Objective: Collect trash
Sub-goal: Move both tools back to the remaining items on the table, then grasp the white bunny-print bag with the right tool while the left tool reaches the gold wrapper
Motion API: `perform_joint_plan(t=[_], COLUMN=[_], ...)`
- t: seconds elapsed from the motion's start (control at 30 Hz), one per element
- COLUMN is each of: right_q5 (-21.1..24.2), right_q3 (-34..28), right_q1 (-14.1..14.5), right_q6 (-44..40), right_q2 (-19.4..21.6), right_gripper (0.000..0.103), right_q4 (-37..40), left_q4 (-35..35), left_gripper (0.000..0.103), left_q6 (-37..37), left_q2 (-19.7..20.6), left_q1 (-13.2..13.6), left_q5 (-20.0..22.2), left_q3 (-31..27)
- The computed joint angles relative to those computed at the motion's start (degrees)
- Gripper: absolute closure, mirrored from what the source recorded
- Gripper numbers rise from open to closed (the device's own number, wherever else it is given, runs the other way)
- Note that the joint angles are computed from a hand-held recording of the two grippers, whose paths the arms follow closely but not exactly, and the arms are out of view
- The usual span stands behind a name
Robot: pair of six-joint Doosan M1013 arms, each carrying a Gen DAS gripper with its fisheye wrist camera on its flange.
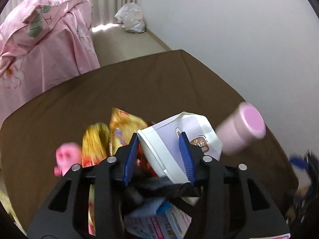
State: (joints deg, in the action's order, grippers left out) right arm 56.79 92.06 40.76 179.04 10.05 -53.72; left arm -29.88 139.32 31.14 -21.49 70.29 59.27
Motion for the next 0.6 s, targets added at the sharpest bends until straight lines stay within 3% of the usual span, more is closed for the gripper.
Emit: perform_joint_plan(t=[0.07,0.17,0.43,0.6], right_q5=[-0.5,-2.2,-11.9,-16.7], right_q3=[-1.1,-2.7,-7.3,-9.1], right_q1=[-0.3,-1.3,-6.6,-9.8], right_q6=[-1.7,-5.4,-20.0,-30.2], right_q2=[0.6,1.4,4.9,7.5], right_gripper=[0.046,0.046,0.046,0.048], right_q4=[0.3,1.9,11.8,25.8], left_q4=[-1.5,-6.5,-7.1,-11.2], left_gripper=[0.070,0.079,0.080,0.063], left_q6=[0.7,-0.8,1.0,2.2], left_q2=[-0.9,-1.2,-2.6,-4.7], left_q1=[0.7,3.1,6.1,8.8], left_q5=[0.0,3.7,9.8,7.3], left_q3=[1.2,1.2,2.8,6.0])
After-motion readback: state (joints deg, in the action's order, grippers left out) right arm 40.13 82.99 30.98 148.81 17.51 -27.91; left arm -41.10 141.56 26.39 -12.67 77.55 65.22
